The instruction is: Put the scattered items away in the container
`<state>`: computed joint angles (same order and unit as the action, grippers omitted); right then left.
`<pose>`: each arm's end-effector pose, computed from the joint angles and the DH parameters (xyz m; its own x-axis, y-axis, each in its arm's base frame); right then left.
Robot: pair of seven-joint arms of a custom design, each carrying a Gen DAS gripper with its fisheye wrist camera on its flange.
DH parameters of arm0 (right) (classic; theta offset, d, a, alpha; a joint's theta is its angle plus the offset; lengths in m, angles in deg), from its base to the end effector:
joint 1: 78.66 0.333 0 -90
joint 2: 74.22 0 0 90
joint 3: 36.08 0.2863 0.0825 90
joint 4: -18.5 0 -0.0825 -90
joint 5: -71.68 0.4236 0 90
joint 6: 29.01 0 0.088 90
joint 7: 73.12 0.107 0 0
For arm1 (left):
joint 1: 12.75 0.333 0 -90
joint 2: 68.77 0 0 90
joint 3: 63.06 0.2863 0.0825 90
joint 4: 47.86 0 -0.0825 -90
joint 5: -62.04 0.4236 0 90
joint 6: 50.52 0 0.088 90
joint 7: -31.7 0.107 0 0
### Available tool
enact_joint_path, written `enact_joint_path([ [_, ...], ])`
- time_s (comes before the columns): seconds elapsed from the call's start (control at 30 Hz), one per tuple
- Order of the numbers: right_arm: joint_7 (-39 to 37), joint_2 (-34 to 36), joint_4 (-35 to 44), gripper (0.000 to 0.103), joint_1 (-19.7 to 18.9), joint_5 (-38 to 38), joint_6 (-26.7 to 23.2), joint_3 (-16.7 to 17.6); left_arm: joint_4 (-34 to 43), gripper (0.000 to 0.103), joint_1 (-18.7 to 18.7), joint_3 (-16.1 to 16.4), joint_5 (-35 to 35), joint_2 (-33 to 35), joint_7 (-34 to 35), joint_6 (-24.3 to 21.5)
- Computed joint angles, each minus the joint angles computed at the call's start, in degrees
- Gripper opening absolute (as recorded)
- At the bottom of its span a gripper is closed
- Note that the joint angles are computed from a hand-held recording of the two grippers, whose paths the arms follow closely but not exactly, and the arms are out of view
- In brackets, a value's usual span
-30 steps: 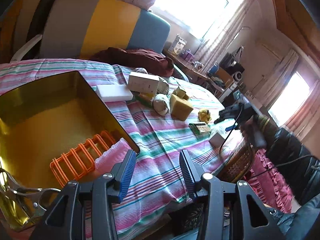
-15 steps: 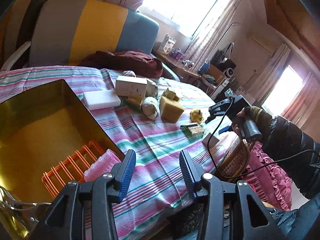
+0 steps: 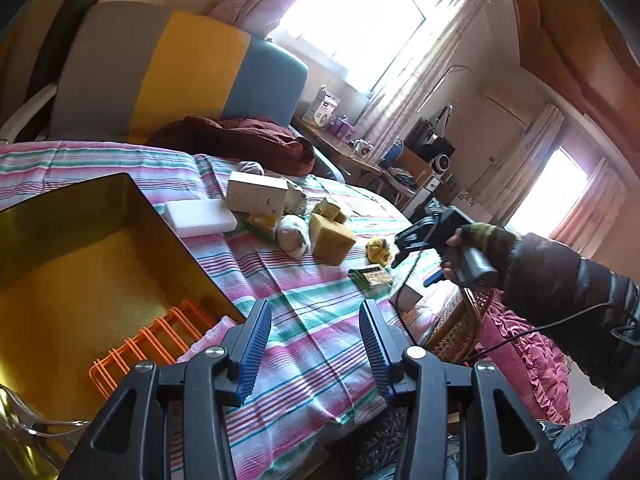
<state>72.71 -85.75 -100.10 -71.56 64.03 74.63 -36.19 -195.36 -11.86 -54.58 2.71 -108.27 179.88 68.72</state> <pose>0.5318 0.0540 0.4732 -0.7265 -0.6761 0.1224 -0.6859 0.7243 -0.0703 0.4257 0.0268 0.4907 -0.5474 -0.6564 0.5191 -0.7208 0.0547 -0.6910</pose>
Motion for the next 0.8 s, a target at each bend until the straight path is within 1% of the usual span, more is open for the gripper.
enact_joint_path([
  [0.07, -1.1, -1.4, -0.4, 0.078, 0.5, 1.5, 0.5, 0.0, 0.2, 0.046, 0.0, 0.3, -0.3, 0.5, -0.2, -0.4],
  [0.1, -1.6, -1.8, -0.2, 0.081, 0.7, 1.1, -0.2, 0.3, 0.3, 0.046, -0.1, 0.4, -0.5, 0.7, 0.1, -0.5],
  [0.17, -1.0, -2.4, 0.5, 0.083, 0.9, -0.2, -3.1, 0.9, 0.4, 0.046, -0.2, 0.5, -0.9, 0.8, 0.6, -0.8],
  [0.27, -0.1, -2.8, 0.2, 0.086, 1.1, -0.1, -5.8, 1.0, 0.4, 0.046, -0.1, 0.7, -1.3, 0.9, 1.2, -1.7],
  [0.33, 0.7, -2.0, 1.0, 0.089, 1.5, -1.1, -7.5, 1.6, 0.4, 0.046, 0.3, 1.0, -1.4, 0.9, 1.4, -2.3],
  [0.43, 3.5, -0.9, 2.1, 0.091, 1.9, -2.3, -9.3, 2.2, 0.5, 0.046, 0.7, 1.1, -1.9, 1.1, 1.7, -2.6],
  [0.5, 4.3, 0.5, 3.4, 0.092, 2.3, -1.8, -10.9, 2.1, 0.7, 0.047, 1.0, 1.1, -2.1, 1.7, 1.3, -2.8],
  [0.57, 5.3, 0.7, 3.6, 0.094, 2.6, -1.3, -10.4, 2.1, 0.7, 0.047, 1.4, 0.9, -2.1, 1.9, 1.1, -2.8],
  [0.63, 6.4, 1.2, 4.1, 0.096, 3.0, -2.5, -11.0, 2.5, 0.7, 0.047, 1.6, 0.7, -1.9, 2.0, 1.0, -2.7],
  [0.73, 6.0, 2.3, 4.9, 0.096, 3.9, -4.3, -12.1, 3.1, 0.8, 0.047, 1.7, 0.3, -1.7, 2.2, 0.7, -2.4],
  [0.77, 5.8, 2.2, 4.4, 0.095, 4.1, -3.6, -11.4, 3.0, 0.9, 0.047, 1.7, 0.0, -1.5, 2.3, 0.5, -2.3],
  [0.8, 5.4, 1.0, 2.6, 0.090, 4.3, -1.8, -8.7, 2.6, 1.1, 0.047, 1.7, -0.2, -1.1, 2.4, 0.2, -2.1],
])
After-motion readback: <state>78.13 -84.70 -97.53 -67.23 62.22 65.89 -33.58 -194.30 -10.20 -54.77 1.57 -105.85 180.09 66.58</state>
